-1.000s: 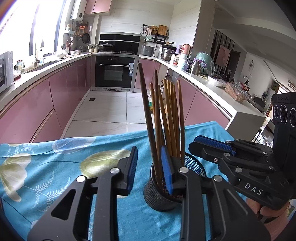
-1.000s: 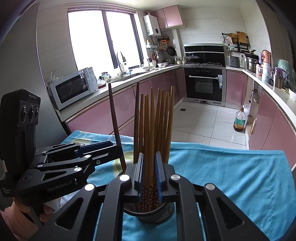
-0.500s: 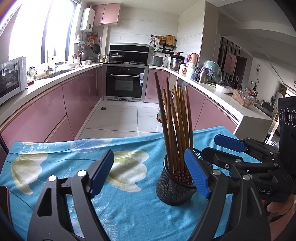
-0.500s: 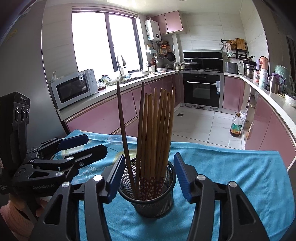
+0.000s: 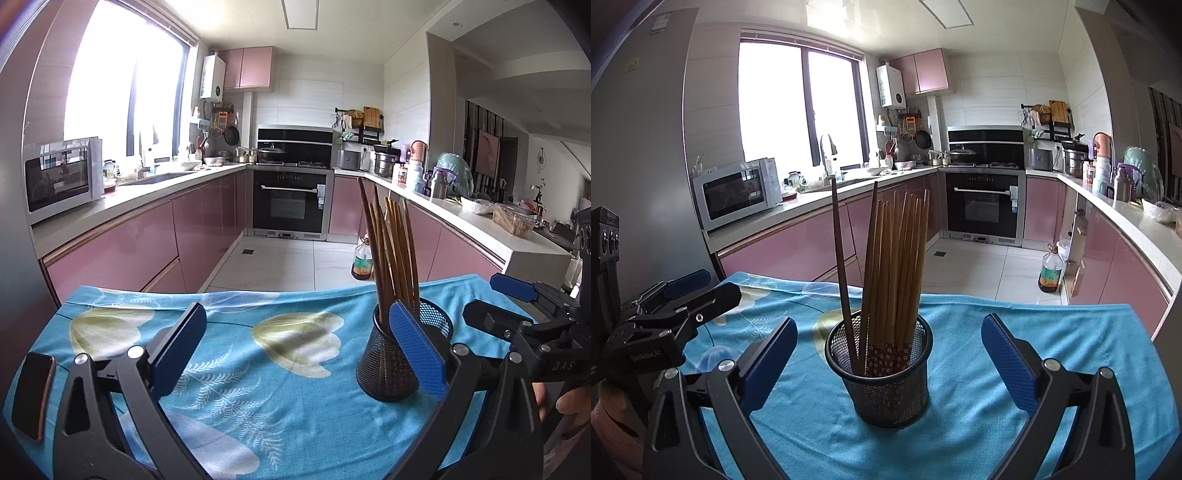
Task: Organize utensils
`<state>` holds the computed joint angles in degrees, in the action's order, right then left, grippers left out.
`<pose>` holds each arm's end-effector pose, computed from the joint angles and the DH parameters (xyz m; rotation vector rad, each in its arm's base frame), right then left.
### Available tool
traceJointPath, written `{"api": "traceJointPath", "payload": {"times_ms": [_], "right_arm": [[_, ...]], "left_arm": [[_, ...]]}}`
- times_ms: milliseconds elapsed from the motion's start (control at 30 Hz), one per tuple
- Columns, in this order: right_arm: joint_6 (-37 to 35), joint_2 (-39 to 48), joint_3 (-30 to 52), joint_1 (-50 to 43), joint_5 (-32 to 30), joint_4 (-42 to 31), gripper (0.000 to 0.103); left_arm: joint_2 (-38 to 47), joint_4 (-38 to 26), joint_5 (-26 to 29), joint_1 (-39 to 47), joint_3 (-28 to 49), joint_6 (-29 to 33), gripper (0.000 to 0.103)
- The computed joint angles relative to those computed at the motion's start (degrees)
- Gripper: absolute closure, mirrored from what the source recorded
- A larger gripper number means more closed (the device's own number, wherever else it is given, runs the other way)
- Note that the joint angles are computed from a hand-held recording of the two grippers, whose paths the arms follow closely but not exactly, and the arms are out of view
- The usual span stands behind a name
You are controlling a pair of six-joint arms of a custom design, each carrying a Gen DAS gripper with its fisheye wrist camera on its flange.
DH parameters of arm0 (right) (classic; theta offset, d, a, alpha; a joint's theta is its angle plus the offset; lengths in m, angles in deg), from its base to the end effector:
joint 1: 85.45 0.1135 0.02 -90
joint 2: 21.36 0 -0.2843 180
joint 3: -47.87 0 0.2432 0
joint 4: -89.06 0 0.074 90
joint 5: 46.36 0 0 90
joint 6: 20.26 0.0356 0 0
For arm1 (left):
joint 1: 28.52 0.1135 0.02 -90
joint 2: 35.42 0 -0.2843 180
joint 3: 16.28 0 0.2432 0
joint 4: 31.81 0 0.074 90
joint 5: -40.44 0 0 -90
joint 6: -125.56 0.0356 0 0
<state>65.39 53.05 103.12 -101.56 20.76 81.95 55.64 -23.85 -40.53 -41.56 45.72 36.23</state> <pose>0.2624 -0.0614 0.2603 -0.0449 1.9946 0.1757 0.3297 -0.0821 0.2403 0.3364 1.9164 -0.2961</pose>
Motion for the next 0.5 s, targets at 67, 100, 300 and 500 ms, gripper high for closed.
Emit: {"api": "traceJointPath", "payload": {"times_ms": [67,100,300,500], "right_arm": [[-0.13,-1.60,-1.81,0.42,0.94,1.46,0.006],[-0.10,-2.40,-2.72,0.52,1.44,2.20,0.006],[-0.33,-7.49,-7.71,1.91,4.31,6.45,0.006],[0.31,-9.72,-9.34,2.44,4.25,7.13,0.006]], "left_arm": [[-1.54,1.55,-1.06,0.18,-1.99,0.08,0.005],[-2.25,2.17,-1.08,0.52,-2.93,-0.17,0.005],[-5.04,3.85,-1.82,1.77,-6.07,-0.36,0.005],[-6.98,6.25,-2.80,2.24,-8.46,-0.75,0.005]]}}
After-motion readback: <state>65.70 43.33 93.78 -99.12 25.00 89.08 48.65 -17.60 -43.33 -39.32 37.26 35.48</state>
